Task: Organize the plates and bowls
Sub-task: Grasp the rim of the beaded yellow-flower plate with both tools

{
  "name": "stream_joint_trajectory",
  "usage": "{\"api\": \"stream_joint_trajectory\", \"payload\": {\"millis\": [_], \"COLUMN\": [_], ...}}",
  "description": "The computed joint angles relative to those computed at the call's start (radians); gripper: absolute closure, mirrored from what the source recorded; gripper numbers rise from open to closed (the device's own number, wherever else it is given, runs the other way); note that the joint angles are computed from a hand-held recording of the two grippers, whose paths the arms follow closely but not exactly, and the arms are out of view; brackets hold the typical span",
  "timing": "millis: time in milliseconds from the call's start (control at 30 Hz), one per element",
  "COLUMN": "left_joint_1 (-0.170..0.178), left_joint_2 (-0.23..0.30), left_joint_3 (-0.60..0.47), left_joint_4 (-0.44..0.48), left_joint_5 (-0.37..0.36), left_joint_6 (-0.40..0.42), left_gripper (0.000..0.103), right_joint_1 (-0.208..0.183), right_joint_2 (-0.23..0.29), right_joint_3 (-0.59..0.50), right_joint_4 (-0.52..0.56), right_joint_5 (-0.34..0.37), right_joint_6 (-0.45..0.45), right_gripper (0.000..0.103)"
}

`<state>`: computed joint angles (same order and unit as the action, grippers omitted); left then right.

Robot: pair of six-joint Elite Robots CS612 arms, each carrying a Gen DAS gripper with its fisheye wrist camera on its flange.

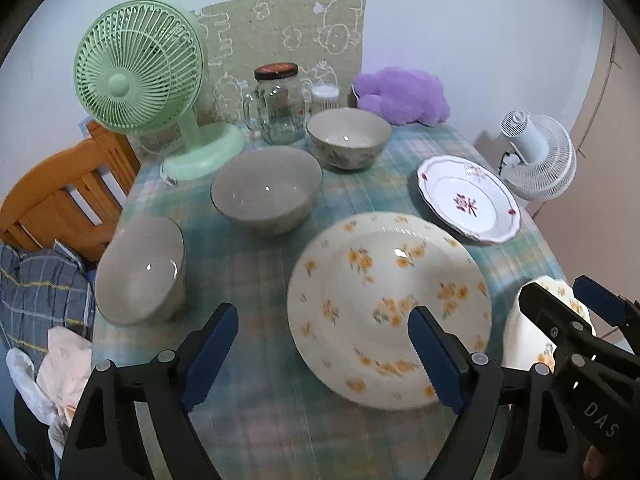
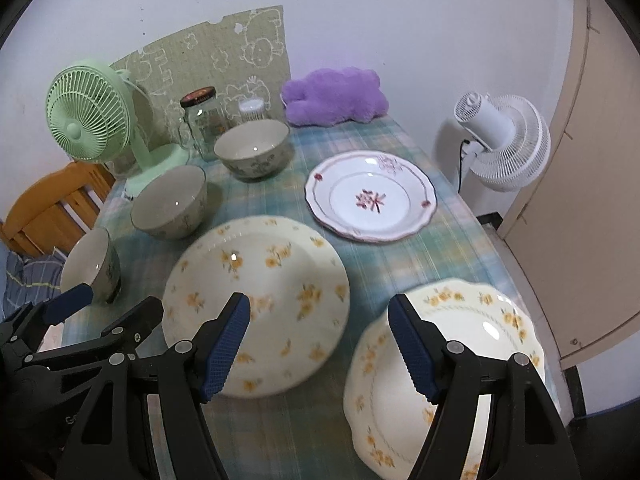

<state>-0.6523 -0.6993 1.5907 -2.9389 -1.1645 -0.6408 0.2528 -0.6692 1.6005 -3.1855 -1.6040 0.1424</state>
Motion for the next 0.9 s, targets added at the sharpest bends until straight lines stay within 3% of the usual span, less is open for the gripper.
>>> {"api": "stream_joint_trajectory", "payload": {"millis": [100,367,567,900], "left_joint_1": [0.01,0.033,0.043,0.051], "left_joint_2": [0.019,0.089,0.145,0.181], "left_joint_3": [-0.027,-0.13,-0.202,-0.224], "left_joint_4": [-0.014,0.06,0.155,0.179], "left_joint_5": [0.017,0.021,-0.005,-0.062], "left_joint_6": [0.005,-0.039,-0.038,-0.051], "left_gripper": [0.016,0.019,0.024,0.032], "right_joint_1": [-0.004,-0.014,-0.023,-0.024], "right_joint_2": [0.017,0.092,0.153,0.208], "right_joint_3": [-0.038,-0.168,-0.256,-0.343], "right_joint_4": [0.016,0.104,0.193,0.33], "right_joint_5": [0.013,0.039,0.064,0.085], "right_joint_6": [-0.001,-0.022,-0.034,-0.047], "right_gripper": [0.028,0.028,0.029,0.038]}}
